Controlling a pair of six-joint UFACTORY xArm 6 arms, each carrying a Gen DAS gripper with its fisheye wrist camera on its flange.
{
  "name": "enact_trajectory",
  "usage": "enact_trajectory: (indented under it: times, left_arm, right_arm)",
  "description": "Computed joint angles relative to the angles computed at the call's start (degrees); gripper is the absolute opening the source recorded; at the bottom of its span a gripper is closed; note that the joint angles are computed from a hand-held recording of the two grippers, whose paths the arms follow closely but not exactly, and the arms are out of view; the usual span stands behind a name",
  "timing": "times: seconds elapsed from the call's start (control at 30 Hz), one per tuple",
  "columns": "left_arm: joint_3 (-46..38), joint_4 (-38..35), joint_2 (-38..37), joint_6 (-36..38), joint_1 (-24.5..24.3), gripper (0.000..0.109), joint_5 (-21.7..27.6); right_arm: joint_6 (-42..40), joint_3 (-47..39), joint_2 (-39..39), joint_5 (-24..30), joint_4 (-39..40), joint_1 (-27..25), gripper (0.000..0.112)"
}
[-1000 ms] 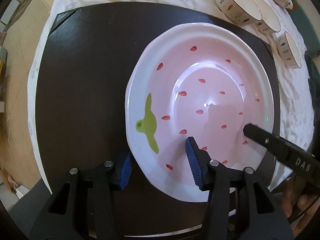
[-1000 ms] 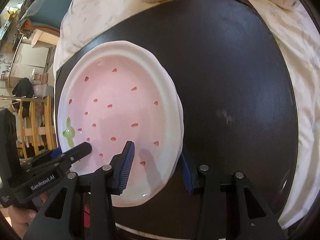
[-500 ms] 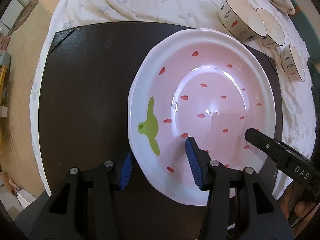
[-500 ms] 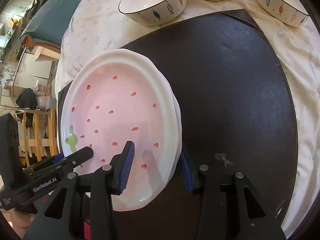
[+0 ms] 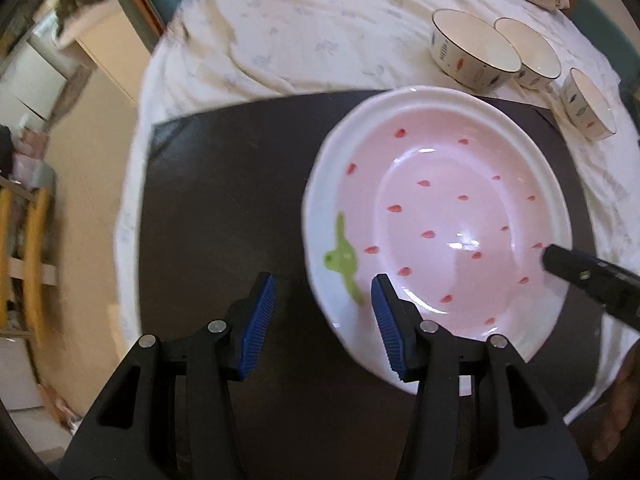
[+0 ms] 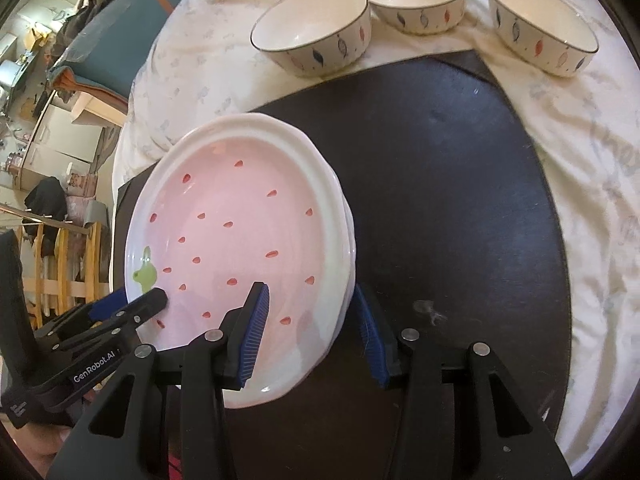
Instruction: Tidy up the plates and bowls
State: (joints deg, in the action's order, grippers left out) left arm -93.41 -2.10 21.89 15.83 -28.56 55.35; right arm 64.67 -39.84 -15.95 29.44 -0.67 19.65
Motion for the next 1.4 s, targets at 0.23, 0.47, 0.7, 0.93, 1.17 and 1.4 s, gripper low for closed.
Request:
enact_trajectory:
  times: [0.23, 0.47, 0.7, 0.93, 1.17, 1.4]
  left_arm:
    - [3.57, -2.11, -2.87, -3.24, 0.53, 0.063, -7.46]
    - [5.16, -10.42, -4.98, -2.84, 0.95, 0.096, -16.28]
    - [6.29, -12.85, -6.17, -0.75, 0.37, 0.103, -20.40]
    - [2.62, -10.33, -5.42, 2.52, -1.30, 0.103, -20.91]
    - [-12.40, -6.89, 3.57, -3.04, -2.64, 0.103, -12.53]
    - [-31.48, -2.75, 15.59, -6.34, -4.74, 0.103, -5.24]
  right_arm:
    - [7.44, 2.04, -4.82, 1.63, -7.30, 0.26, 0.054]
    - [16.44, 0.76, -7.18, 2.89, -18.17, 0.61, 0.084]
    - [20.29, 0.75, -9.00, 0.79, -22.88, -0.86, 0.103]
    - [16.97, -2.36, -9.16, 3.55, -23.64, -3.75, 0.103]
    - [9.84, -6.05, -6.96, 4.73, -26.76, -7.74, 0.103]
    - [4.42, -4.71, -4.54, -1.64, -18.70, -13.20, 0.103]
